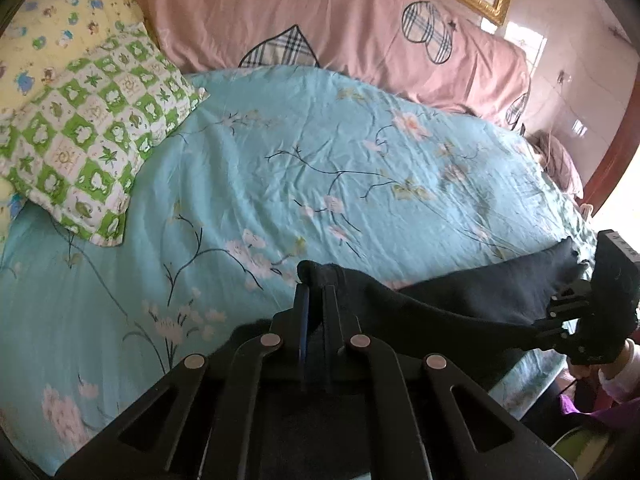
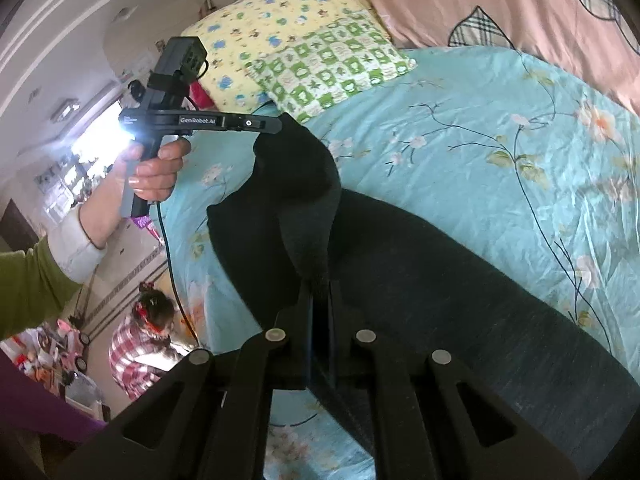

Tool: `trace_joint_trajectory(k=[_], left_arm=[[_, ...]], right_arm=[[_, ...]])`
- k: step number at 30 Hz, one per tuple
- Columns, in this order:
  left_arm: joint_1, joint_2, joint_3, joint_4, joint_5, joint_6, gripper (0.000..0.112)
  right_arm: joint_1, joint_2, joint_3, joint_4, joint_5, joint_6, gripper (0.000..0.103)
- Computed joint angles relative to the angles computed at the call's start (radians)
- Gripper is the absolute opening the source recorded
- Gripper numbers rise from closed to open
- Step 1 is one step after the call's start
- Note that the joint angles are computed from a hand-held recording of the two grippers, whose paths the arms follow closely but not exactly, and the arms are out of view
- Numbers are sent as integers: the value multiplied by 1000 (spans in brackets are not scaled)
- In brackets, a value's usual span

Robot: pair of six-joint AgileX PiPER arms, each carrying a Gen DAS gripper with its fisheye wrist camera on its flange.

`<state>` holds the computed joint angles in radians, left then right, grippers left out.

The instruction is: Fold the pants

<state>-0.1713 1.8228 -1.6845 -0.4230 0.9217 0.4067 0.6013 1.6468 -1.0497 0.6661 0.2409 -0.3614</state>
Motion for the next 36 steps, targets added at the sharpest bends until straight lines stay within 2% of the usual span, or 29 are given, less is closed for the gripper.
trace_joint_trajectory(k=[4,9,15,21,23,28,32,36], left_arm=[[17,-109,158,-50,-68,47,3],[60,-189,303,-125,-124,90,3],[120,-260,458,-242,-186,151,4],[179,-310,603,-379,-245,229,4],[194,-317,636,-406,-256,235,5],[229,-341,726,-472,-284,246,5],[227,-352,764,-437,-316,146,3],[230,-382,800,-433,-331,82,3]], right_arm=[[24,-7,20,-11,-20,-10,7],[37,-27,68,96,-33,-130,7],[70,-31,89,17,-46,-75,7],[77,-25,109,69,-65,-118,7],[78,-19,105,58,-65,-102,7],[98,-19,102,-85,-85,40,9],[106,-12,99,-151,-80,110,12],[94,-22,115,99,-80,-128,15]])
